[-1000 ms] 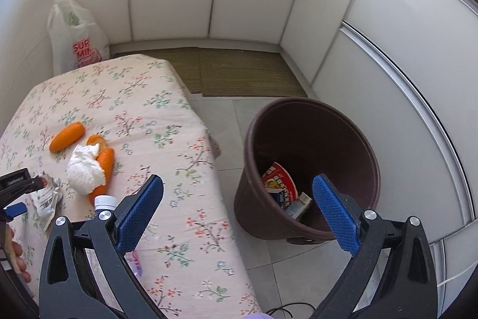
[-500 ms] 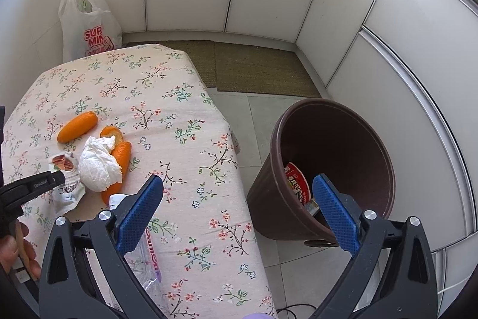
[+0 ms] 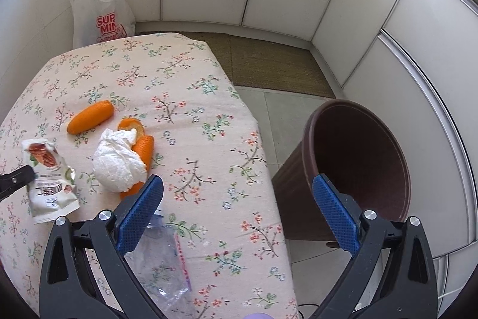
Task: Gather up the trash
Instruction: 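Grasp the orange peel with the right gripper and lift it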
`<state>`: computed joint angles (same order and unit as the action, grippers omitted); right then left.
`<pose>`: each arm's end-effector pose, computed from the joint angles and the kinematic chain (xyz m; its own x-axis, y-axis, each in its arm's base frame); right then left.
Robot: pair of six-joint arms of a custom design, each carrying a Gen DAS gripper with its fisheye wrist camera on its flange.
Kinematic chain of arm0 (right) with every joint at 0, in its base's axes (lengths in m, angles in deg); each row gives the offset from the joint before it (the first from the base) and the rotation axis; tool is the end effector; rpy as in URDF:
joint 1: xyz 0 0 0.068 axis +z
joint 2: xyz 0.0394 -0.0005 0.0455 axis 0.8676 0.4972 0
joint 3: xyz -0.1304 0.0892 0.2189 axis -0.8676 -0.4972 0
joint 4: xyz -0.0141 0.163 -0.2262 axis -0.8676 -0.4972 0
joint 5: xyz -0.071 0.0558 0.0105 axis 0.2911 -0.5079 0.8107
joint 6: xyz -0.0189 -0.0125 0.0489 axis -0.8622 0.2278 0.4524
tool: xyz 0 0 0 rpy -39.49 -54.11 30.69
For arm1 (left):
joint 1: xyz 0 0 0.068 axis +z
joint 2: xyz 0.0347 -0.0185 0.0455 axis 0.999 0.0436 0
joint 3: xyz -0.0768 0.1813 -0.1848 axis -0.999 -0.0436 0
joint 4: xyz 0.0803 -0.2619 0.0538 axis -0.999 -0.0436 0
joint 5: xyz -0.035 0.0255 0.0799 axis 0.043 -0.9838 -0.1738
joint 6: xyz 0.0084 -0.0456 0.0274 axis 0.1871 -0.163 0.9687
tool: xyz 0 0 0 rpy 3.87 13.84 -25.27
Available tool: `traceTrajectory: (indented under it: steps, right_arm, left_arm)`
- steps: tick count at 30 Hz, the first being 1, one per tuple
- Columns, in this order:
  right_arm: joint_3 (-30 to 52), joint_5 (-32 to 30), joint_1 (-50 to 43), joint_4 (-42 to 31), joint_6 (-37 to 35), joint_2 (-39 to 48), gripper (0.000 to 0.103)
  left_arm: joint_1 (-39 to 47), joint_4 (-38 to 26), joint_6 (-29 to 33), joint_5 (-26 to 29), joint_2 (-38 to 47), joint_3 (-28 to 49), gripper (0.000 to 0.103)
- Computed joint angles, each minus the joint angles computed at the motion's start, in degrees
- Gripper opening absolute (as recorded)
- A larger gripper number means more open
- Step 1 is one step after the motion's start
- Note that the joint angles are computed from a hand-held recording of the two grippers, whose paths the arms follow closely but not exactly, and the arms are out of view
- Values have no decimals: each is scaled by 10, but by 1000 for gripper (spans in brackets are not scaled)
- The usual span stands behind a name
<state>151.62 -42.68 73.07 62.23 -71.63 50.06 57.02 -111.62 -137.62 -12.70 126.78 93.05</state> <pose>0.4044 0.0947 0.1766 -0.6138 -0.5289 -0.5861 -0.5292 0.8266 -0.1916 0.2461 -0.1287 0.1724 -0.4966 -0.7470 -0.4421 -0.6879 0.6493 -0.3243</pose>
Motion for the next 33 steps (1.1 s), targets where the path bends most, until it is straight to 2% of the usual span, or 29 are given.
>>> traceTrajectory:
  steps: [3,5,8,10,13,15,17,19,21,27,31,33]
  right_arm:
    - [-10,-8,16,7,-6,-4,96]
    - [-17,-18,29,10,-21,-5,96]
    - [-8,-36,49,-7,-51,7,96]
    - [23,-55,57,-44,-45,28,96]
    - [127,-109,67,-159,13,89,95]
    - [228,-149,82,-247,70,149,84]
    - [321,-164,104,-309,129,203,79]
    - [391,-159,128,-343,166,245,70]
    - [485,-141,150,-395,198,304,56]
    - [707,-110,177,-511,268,452,52]
    - [743,-89,187,-522,283,491,52]
    - [749,-89,192,-522,289,504,46]
  left_arm:
    - [-33,-84,-2,-57,-31,7,6]
    - [-40,-115,-10,-77,-52,0,6]
    - [-36,-129,-23,-84,-112,-31,6]
    - [-31,-139,-23,-96,-127,-32,6]
    - [-17,-149,-11,-103,-163,-38,6]
    - [-4,-154,-4,-104,-189,-40,7]
    - [7,-163,-2,-107,-217,-43,7]
    - [14,-177,-3,-110,-244,-46,7]
    - [19,-197,-5,-116,-265,-45,7]
    - [27,-219,-7,-119,-309,-47,7]
    - [32,-213,-8,-113,-323,-56,7]
    - [34,-211,-10,-110,-323,-57,7]
